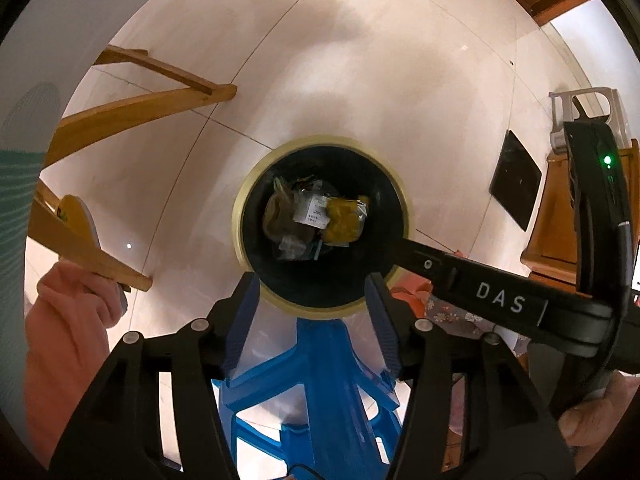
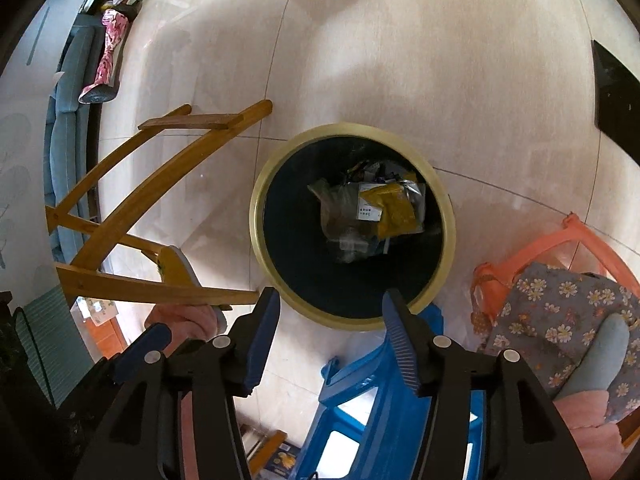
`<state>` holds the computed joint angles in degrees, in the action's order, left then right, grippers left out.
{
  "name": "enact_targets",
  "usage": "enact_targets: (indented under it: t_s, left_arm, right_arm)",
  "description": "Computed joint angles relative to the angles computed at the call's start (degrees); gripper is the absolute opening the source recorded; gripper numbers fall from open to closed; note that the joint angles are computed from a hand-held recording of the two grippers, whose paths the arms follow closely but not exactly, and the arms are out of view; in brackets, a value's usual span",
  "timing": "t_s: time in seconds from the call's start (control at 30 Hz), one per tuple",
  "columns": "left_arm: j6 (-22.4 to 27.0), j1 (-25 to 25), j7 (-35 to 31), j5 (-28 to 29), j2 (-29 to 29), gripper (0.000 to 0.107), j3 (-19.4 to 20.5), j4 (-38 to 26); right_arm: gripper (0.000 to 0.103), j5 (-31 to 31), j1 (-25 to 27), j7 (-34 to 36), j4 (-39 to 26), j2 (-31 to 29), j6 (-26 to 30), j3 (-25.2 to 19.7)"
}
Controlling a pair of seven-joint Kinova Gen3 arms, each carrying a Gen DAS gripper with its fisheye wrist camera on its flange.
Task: Collect trash
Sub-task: 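Open both grippers to drop the packet and chip bag into the bin, then move both open grippers back over the remaining trash on the table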
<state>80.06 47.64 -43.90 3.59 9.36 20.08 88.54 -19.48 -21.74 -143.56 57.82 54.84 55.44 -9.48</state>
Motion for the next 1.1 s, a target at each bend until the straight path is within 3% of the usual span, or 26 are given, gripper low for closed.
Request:
enact_targets:
  t_s: [0.37,0.6,0.83,1.0,1.1]
  left_arm:
    - [3.2,-0.1,4.2,-0.3,-3.4,0.052,0.8,-1.1]
    - [9.3,-0.3,5.0,0.3,-5.4,0.052,2.1,-5.1]
    - [18.0,2.0,4.7,-0.6,-7.4,0.052,4.7,-14.5]
    - [24.8,5.3,5.6,-6.3,-8.4,0.052,6.9,-25.1]
    - [29.3,6.8,5.2,-12.6,-9.0,0.052,9.4,-33.0]
  right_arm:
    - [0.054,4.7,-2.9,-0.2,-3.7,-1.4,8.5,2.0]
    - [0.054,4.2,-3.1,-4.0,-4.2,-5.7,13.6,2.3]
    - [0.054,8.3,-6.5,-5.2,-12.9,-9.8,23.2,3.7]
    - [0.054,11.2,-9.4,-5.3,-19.6,-12.2,28.9,4.5]
    - [0.054,12.3,-10.7,-5.8,-24.8,-12.6,32.1,4.9]
